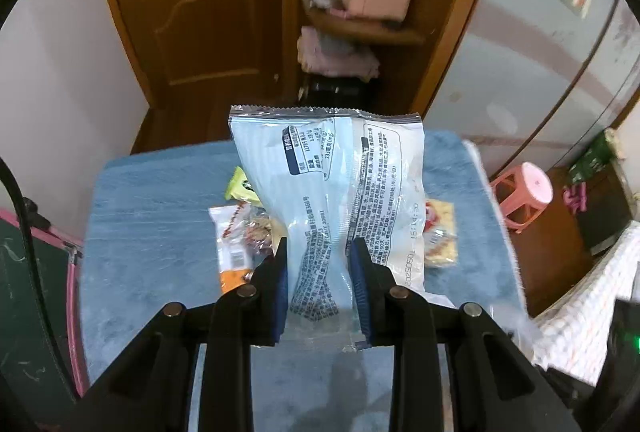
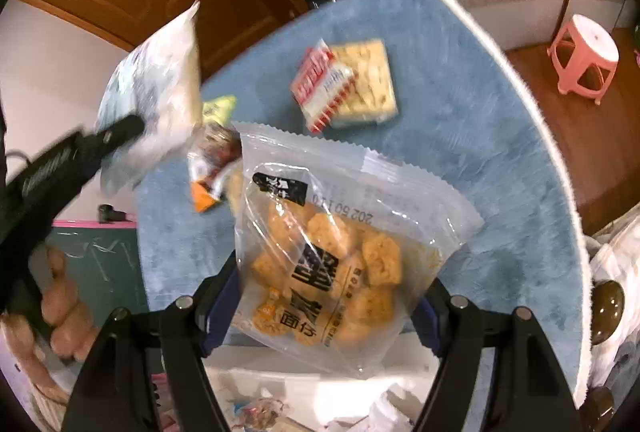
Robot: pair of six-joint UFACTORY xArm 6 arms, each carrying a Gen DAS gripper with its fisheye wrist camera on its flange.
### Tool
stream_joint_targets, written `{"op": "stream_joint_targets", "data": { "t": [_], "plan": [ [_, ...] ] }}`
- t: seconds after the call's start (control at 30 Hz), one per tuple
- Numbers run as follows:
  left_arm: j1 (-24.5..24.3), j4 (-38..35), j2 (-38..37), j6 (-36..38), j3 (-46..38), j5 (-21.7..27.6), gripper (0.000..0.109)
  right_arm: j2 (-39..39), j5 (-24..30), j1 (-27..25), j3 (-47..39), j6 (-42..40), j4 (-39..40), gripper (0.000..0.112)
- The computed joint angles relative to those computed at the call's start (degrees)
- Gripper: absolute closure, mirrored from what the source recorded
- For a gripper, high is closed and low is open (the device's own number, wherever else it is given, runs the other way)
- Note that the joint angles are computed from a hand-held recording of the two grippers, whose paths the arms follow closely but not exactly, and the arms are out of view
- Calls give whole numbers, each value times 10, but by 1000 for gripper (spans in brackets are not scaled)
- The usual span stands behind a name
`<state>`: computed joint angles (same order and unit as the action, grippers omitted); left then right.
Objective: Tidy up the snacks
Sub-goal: 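Carry both bags over the tray and release them with both grippers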
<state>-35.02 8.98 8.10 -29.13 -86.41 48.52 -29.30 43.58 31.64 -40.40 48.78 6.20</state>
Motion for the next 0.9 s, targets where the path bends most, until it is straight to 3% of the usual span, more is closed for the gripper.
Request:
{"op": "stream_joint_targets", "data": {
  "t": [0.17, 0.33, 0.53, 0.67, 0.9],
  "plan": [
    [-22, 16, -144, -23, 88, 14, 82, -53, 32, 31, -26, 37, -65, 38],
    [-54, 32, -279, -72, 167, 46, 82, -105, 62, 106, -35, 93, -141, 37],
    [-151, 95, -444, -166, 278, 130, 82, -160, 128, 201, -40, 146, -206, 36],
    [-239, 134, -507, -227, 328, 204, 81, -168, 167, 261, -34, 175, -226, 35],
    [-307, 128, -560, -297, 392, 254, 80, -157, 195, 314, -15, 198, -211, 33]
  ]
}}
